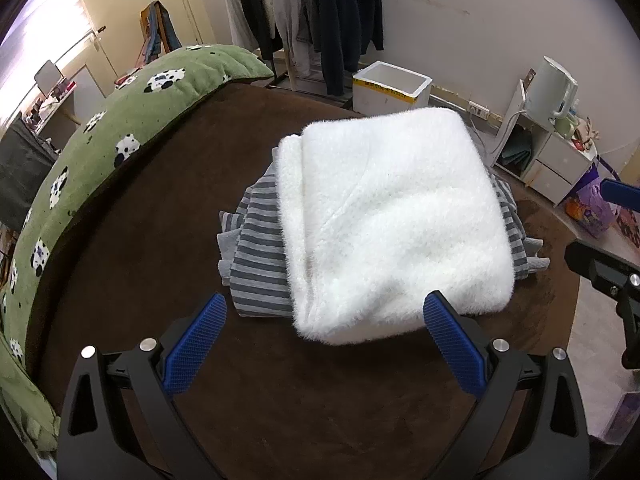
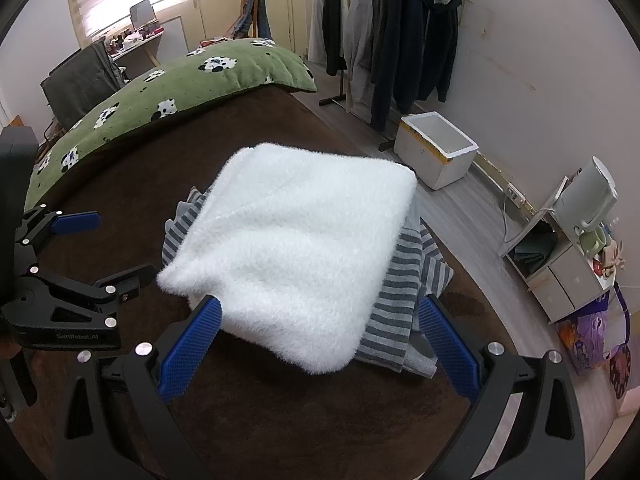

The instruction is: Fold large clothes

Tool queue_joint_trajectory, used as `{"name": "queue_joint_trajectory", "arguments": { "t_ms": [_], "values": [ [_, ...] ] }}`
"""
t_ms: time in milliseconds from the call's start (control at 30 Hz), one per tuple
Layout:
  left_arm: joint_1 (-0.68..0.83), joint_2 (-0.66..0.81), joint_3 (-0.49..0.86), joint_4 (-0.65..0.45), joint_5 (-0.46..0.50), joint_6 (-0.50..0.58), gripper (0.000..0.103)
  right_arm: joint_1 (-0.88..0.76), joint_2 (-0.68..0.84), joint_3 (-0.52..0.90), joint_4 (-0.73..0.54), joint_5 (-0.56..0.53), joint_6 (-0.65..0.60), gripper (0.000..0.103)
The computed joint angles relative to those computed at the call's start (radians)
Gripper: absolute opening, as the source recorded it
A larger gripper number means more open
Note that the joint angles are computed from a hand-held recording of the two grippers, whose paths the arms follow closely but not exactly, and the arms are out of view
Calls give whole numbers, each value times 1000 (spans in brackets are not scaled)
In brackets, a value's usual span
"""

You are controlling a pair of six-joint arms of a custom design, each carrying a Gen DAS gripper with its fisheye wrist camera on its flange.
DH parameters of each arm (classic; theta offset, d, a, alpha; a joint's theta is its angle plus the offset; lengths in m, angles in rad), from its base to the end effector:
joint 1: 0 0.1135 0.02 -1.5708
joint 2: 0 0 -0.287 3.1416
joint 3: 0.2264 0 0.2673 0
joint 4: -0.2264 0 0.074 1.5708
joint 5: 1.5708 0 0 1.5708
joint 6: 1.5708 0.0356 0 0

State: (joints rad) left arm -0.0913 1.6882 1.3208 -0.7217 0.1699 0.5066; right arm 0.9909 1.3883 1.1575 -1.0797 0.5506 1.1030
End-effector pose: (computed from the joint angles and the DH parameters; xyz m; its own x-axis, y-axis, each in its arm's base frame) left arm 0.3667 -0.0396 0.2643 -0.6902 0.5434 -0.4778 0.5750 0.8128 0.0938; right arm 0.1592 0.2090 0.2937 -0.8092 0.1528 -0.5673 0.1844 0.9828 0.0017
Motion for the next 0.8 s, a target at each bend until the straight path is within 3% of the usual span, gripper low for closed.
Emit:
{"name": "queue_joint_trajectory", "arguments": {
  "t_ms": [800],
  "values": [
    [-9, -8, -14, 20, -9, 6, 97, -19, -6, -24, 21, -18, -14, 97]
  ]
}}
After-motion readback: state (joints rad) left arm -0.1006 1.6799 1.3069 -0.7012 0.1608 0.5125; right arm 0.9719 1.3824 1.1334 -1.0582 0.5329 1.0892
